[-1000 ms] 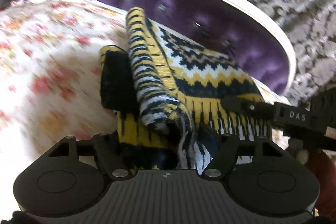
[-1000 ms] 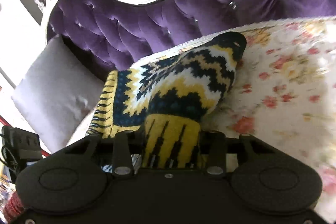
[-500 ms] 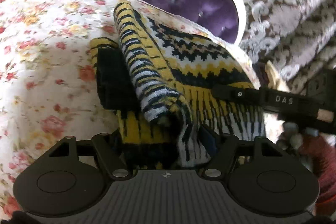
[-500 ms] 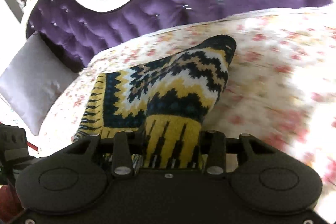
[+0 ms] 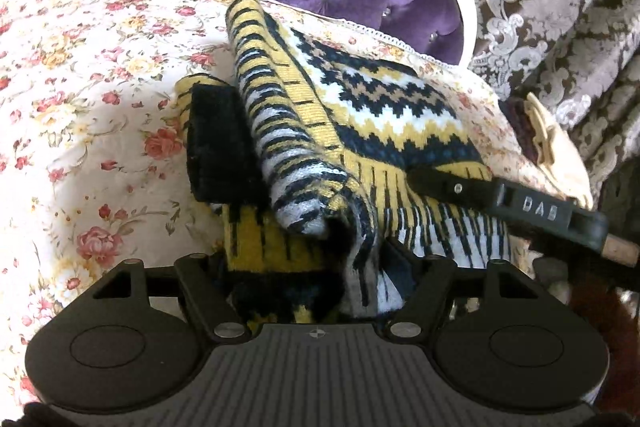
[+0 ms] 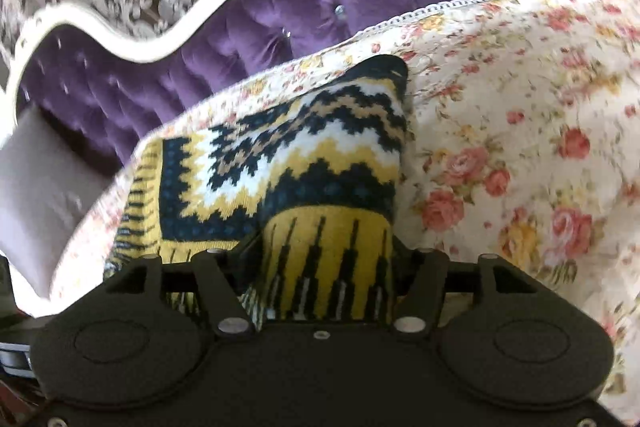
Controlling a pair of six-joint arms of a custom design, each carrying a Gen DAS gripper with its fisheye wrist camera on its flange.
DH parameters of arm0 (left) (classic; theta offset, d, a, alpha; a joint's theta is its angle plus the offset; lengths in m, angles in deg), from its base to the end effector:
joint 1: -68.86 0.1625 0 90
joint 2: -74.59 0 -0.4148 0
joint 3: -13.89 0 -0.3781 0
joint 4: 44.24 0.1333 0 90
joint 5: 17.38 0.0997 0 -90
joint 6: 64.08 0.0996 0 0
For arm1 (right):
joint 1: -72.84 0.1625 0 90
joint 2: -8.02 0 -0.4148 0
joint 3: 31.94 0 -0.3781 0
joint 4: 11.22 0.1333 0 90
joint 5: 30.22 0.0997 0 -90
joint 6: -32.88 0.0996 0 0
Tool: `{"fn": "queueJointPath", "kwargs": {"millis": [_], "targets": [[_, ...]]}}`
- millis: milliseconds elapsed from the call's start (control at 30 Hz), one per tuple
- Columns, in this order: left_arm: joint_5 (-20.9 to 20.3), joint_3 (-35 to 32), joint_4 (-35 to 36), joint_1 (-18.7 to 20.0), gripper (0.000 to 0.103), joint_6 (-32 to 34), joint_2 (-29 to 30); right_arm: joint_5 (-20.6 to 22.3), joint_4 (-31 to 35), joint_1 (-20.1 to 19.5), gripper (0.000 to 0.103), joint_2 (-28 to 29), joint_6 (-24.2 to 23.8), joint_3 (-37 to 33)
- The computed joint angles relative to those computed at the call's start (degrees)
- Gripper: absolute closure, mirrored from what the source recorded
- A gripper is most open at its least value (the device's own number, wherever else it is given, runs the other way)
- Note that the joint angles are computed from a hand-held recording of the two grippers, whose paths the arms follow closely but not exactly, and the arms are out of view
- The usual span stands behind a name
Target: Fold small clothes
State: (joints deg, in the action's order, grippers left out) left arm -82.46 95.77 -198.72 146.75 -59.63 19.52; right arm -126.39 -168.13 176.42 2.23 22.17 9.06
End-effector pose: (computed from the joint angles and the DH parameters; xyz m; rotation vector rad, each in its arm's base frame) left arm 0.0226 -0.7301 0.3215 0.1810 2.6088 -0.9260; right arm 0.3207 -0.8057 -0.0455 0.5735 -2.8782 0.8368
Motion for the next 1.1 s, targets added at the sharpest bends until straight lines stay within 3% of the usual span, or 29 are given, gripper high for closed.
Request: {"fn": "queueJointPath", "kwargs": {"millis": [200,467,1100], "targets": [[-3.44,0.87,-2.03,1.26,0.033,0.15,-0.51,1.25,-4.09,-0.26,0.039,-0.05,-0.71,2.0],[-1.96,0.3,-1.58,0.81,0.033,-0.36,0.02,2.88,-3.87,-0.82,0.039,-0.11,-0.36,2.0],[-5.9,-0.17,-1.96,2.3,0.033,-2.48,-0.13,4.12,-3.72,-1.21,0.039,-0.36,0.51,2.36]]}}
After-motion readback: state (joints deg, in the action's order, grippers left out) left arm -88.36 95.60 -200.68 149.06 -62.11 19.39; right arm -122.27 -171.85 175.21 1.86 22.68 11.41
